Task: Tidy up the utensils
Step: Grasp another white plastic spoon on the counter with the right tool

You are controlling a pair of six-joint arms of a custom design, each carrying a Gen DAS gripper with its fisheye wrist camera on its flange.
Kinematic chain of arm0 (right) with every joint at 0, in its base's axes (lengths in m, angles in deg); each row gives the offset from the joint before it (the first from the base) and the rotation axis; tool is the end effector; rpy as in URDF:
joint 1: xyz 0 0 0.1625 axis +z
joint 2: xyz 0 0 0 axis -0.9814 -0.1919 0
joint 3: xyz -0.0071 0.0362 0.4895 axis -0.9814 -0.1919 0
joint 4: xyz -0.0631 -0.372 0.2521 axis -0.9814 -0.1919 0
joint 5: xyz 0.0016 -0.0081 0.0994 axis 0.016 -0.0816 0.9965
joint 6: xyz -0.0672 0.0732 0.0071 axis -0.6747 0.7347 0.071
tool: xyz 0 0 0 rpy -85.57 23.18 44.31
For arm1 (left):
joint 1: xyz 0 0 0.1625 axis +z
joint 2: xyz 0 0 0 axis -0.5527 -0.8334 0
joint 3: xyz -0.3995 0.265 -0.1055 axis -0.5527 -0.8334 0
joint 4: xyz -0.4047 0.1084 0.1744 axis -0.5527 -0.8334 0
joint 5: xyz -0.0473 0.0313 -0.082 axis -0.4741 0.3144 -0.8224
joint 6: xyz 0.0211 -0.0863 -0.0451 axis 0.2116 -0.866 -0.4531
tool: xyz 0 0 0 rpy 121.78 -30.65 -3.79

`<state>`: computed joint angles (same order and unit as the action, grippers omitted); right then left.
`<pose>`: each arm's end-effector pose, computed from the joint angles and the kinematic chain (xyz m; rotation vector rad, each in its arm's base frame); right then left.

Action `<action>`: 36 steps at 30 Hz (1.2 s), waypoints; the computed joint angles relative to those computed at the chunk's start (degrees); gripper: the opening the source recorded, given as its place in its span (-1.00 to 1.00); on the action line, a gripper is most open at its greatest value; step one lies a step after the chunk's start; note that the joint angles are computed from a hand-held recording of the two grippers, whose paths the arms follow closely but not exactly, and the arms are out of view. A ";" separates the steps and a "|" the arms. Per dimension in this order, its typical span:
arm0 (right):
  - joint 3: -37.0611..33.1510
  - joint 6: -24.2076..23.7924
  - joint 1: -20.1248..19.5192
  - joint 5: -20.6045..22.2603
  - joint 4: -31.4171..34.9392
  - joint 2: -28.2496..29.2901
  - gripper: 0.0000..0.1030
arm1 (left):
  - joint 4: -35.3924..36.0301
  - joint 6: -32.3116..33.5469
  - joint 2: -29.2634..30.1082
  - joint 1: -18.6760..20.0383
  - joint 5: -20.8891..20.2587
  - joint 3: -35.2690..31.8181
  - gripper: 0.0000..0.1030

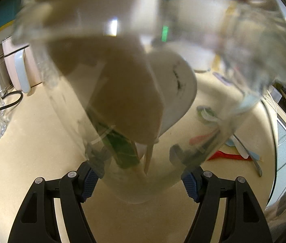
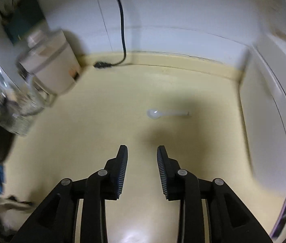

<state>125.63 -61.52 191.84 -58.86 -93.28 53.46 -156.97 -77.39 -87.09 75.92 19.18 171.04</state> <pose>0.4247 -0.7808 0.1060 1.2525 -2.3310 0.1335 -0.1916 -0.4676 0.2371 0.3662 2.2755 -0.9810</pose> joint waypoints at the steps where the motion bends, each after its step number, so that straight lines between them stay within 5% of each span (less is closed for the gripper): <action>1: -2.88 -3.55 0.27 -3.47 1.15 2.61 -0.37 | 0.00 0.00 0.00 0.00 0.00 0.00 0.44; 6: -8.47 -22.99 0.79 -17.03 -7.61 11.41 -0.37 | 0.37 -0.43 0.22 -0.03 0.80 -0.08 0.44; 12: -13.32 -32.77 0.63 -16.98 -8.12 15.99 -0.28 | 0.43 -1.04 0.98 -0.06 1.65 -0.38 0.44; 25: -33.40 -11.47 -1.53 -5.69 24.65 20.93 -0.33 | -0.14 -2.65 0.64 -0.06 1.99 0.26 0.45; 27: -30.68 -11.90 -1.51 -5.27 23.50 19.48 -0.51 | -0.64 -2.50 0.61 0.01 1.98 0.57 0.45; 36: -8.49 -9.92 -2.19 -1.26 18.86 6.25 -0.53 | -0.40 -3.74 0.68 -0.08 2.40 0.73 0.46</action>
